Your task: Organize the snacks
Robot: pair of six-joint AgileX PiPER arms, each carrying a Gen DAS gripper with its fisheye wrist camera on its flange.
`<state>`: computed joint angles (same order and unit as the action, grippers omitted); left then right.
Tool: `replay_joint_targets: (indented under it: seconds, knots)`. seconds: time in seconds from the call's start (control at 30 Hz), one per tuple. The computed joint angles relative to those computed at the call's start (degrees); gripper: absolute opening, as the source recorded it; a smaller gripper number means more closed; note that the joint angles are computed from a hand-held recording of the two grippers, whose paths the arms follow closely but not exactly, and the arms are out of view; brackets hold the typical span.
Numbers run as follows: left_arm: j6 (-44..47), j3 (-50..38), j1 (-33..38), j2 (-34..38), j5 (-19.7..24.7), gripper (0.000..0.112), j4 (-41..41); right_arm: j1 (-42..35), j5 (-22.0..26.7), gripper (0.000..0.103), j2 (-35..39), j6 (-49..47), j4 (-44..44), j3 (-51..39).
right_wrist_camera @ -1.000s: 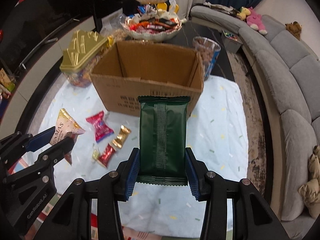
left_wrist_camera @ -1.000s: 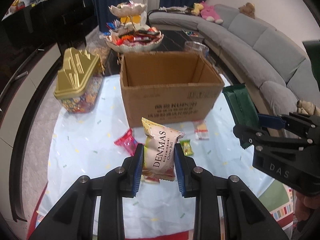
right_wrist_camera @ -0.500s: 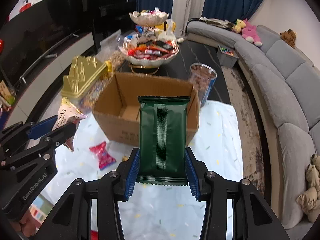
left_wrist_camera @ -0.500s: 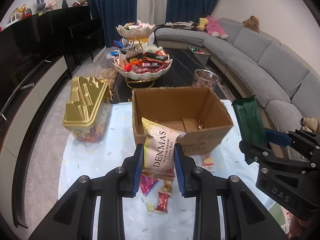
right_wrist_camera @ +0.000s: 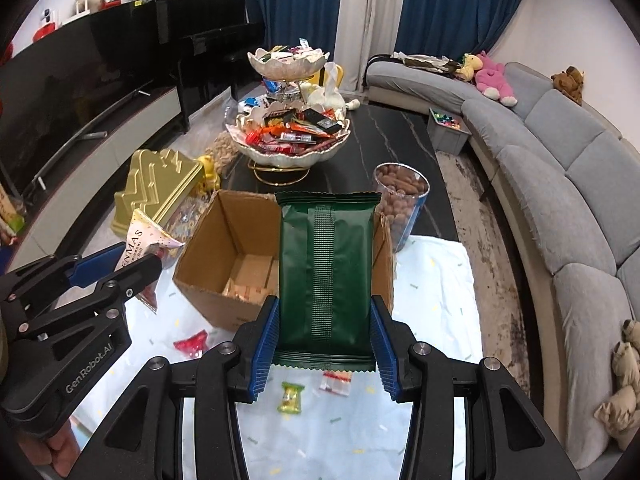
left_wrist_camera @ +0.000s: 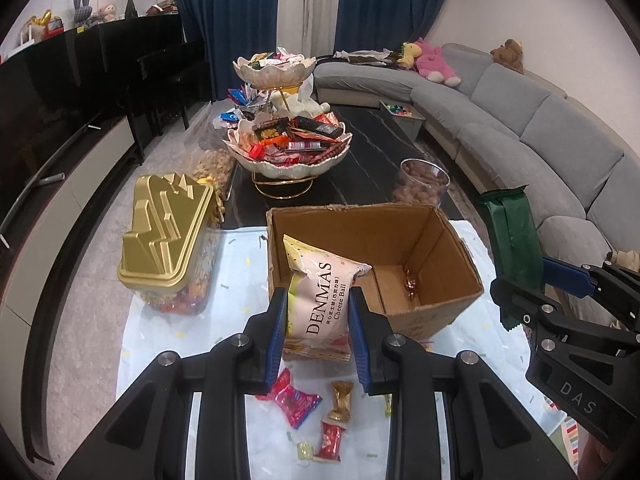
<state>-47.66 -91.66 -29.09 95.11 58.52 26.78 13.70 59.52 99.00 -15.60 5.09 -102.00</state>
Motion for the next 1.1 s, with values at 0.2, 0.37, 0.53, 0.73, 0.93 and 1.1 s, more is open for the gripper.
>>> replay_joint_targets:
  seconds: [0.2, 0.37, 0.53, 0.73, 0.93, 1.1]
  knots:
    - [2.1, -2.5, 2.0, 2.6, -0.9, 0.03, -0.6, -0.3, 0.0, 0.045, 3.3, -0.1, 0.3, -4.3]
    - [3.8, -5.4, 3.5, 5.5, -1.3, 0.03, -1.3, -0.3, -1.1, 0.045, 5.4, -0.1, 0.8, -6.3]
    - [5.4, -7.3, 5.2, 8.1, -3.2, 0.03, -2.5, -0.6, -1.9, 0.045, 8.5, -0.2, 1.7, -9.1]
    - [6.6, -10.0, 6.8, 11.6, -4.1, 0.03, -3.7, -0.7, -1.4, 0.045, 12.8, 0.1, 1.6, -13.7]
    - [8.1, -11.4, 8.1, 14.0, -5.1, 0.031, -5.3, -1.0, -1.1, 0.045, 16.1, -0.3, 2.2, -16.8]
    - [8.2, -11.6, 8.3, 14.6, -5.4, 0.049, -5.0, -0.9, -0.7, 0.052, 18.1, -0.4, 1.8, -18.6]
